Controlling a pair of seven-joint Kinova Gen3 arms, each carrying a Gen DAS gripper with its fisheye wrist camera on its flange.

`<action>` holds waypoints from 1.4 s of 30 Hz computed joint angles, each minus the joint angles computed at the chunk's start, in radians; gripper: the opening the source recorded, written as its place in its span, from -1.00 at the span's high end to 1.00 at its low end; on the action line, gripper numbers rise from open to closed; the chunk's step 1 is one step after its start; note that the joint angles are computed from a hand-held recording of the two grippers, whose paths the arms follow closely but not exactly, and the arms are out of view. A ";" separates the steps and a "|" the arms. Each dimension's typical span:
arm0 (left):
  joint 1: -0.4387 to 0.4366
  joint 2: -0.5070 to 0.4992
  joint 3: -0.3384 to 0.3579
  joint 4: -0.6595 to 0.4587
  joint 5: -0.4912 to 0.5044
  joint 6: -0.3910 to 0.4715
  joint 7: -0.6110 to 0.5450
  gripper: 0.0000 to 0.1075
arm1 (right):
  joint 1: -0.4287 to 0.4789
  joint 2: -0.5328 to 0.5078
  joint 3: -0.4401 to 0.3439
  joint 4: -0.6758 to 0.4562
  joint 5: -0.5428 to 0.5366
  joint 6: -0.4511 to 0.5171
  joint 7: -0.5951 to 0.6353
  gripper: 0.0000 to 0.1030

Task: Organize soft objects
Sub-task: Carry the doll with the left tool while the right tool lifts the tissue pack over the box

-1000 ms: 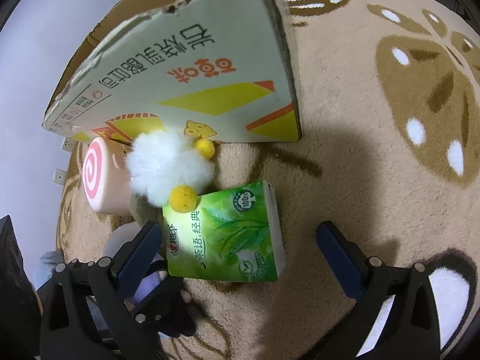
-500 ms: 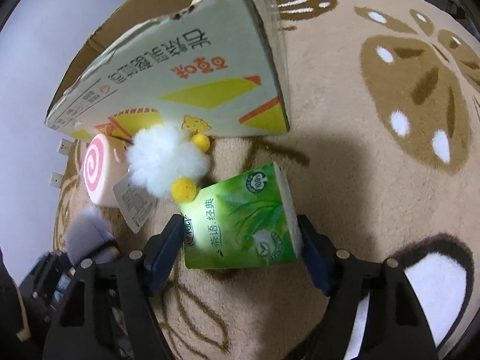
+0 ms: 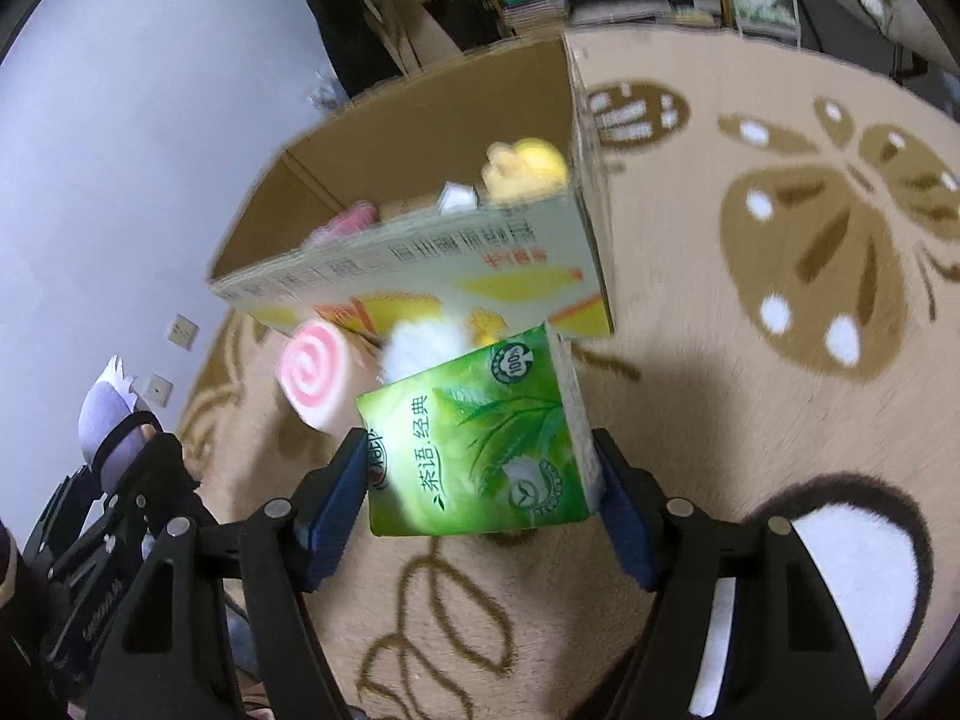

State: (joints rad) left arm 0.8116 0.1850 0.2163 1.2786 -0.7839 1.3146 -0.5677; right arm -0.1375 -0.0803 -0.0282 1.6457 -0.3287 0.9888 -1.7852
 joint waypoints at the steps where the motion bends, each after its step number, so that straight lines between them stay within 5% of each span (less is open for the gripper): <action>1: 0.003 -0.005 0.003 0.007 -0.028 0.005 0.028 -0.20 | 0.002 -0.014 0.001 0.003 0.001 -0.005 0.000 -0.46; 7: -0.004 -0.046 0.002 0.043 -0.108 -0.009 0.130 -0.20 | 0.007 -0.129 0.006 0.070 0.010 -0.160 -0.010 -0.46; 15: -0.042 -0.054 0.021 0.060 -0.201 -0.070 0.115 -0.20 | -0.029 -0.188 0.016 0.126 0.037 -0.342 -0.026 -0.47; 22: -0.047 -0.019 0.000 0.033 -0.244 -0.125 0.085 -0.20 | 0.006 -0.198 -0.061 0.146 0.167 -0.434 -0.104 -0.47; 36: -0.024 0.071 -0.076 -0.042 -0.208 -0.235 -0.036 -0.21 | -0.004 -0.116 -0.085 0.136 0.317 -0.517 -0.192 -0.47; 42: -0.063 0.106 -0.111 -0.097 -0.111 -0.289 -0.100 -0.21 | -0.011 -0.076 -0.095 0.120 0.369 -0.522 -0.203 -0.47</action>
State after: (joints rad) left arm 0.7485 0.2914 0.1055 1.1812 -0.8947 1.0259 -0.6675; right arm -0.1488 -0.1567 -0.1229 1.7656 0.0405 0.4668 -1.9881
